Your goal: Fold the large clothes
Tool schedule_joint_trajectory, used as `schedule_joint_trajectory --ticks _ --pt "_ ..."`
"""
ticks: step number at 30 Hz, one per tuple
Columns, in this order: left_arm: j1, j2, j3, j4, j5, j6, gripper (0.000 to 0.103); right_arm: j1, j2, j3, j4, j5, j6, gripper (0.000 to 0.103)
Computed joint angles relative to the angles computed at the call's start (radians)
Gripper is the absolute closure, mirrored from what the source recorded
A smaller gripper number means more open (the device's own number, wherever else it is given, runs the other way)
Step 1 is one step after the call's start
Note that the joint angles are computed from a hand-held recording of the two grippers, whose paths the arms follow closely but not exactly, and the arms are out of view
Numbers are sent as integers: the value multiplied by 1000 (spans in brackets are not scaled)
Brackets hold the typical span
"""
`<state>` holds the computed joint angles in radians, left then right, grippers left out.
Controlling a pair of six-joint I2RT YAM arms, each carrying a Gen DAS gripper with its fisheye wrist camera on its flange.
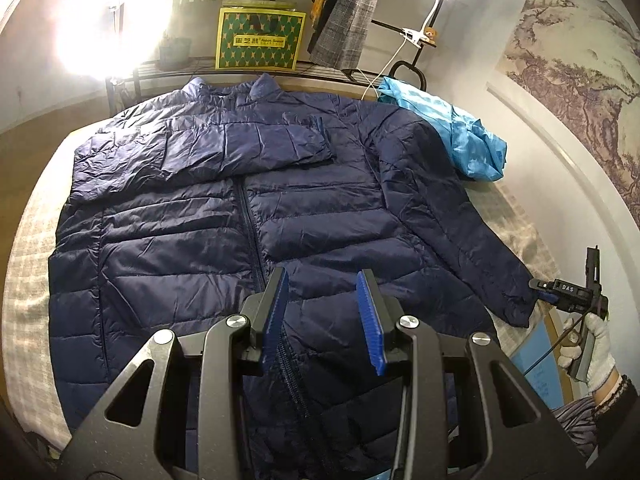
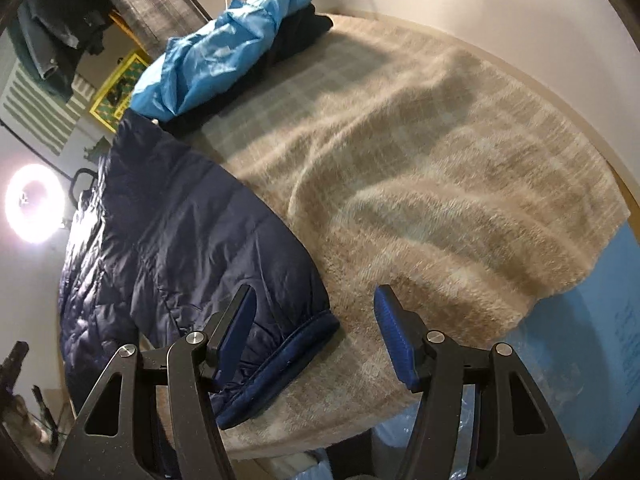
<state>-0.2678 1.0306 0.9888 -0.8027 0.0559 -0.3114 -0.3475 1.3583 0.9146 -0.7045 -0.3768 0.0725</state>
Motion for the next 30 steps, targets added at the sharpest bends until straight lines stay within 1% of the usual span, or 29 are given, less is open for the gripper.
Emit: schedule_joint_trajectory --ticks 2,3,4,5,6,8,11,15,17,21,23,25,30 --pt "1 4 4 2 0 2 67 2 7 0 1 0 9 45" --pt "4 5 4 4 0 3 67 7 8 3 -1 1 9 56" --pt "10 6 6 6 3 7 67 14 9 10 -12 -11 1 63" --pt "18 7 7 7 7 11 67 21 8 15 -21 -24 -2 77" --pt "27 8 7 9 10 12 67 33 -1 16 -29 -28 -3 88" --pt "45 5 7 10 21 16 67 60 -22 15 -30 -20 3 94" --pt "76 -1 6 15 49 27 67 100 -74 19 -26 -37 31 96" --pt "105 -7 13 13 76 30 67 175 -142 48 -11 -93 116 97" --pt "128 -12 18 12 95 34 67 250 -173 76 9 -104 173 97" --pt "175 -21 22 7 137 44 67 441 -183 145 67 -71 273 97" --pt "198 -24 24 3 158 48 67 530 -160 179 91 -42 310 97" --pt "245 -26 26 -4 198 56 67 641 -110 223 119 -9 345 97" --pt "386 -28 37 -29 292 88 67 848 82 359 163 75 387 97"
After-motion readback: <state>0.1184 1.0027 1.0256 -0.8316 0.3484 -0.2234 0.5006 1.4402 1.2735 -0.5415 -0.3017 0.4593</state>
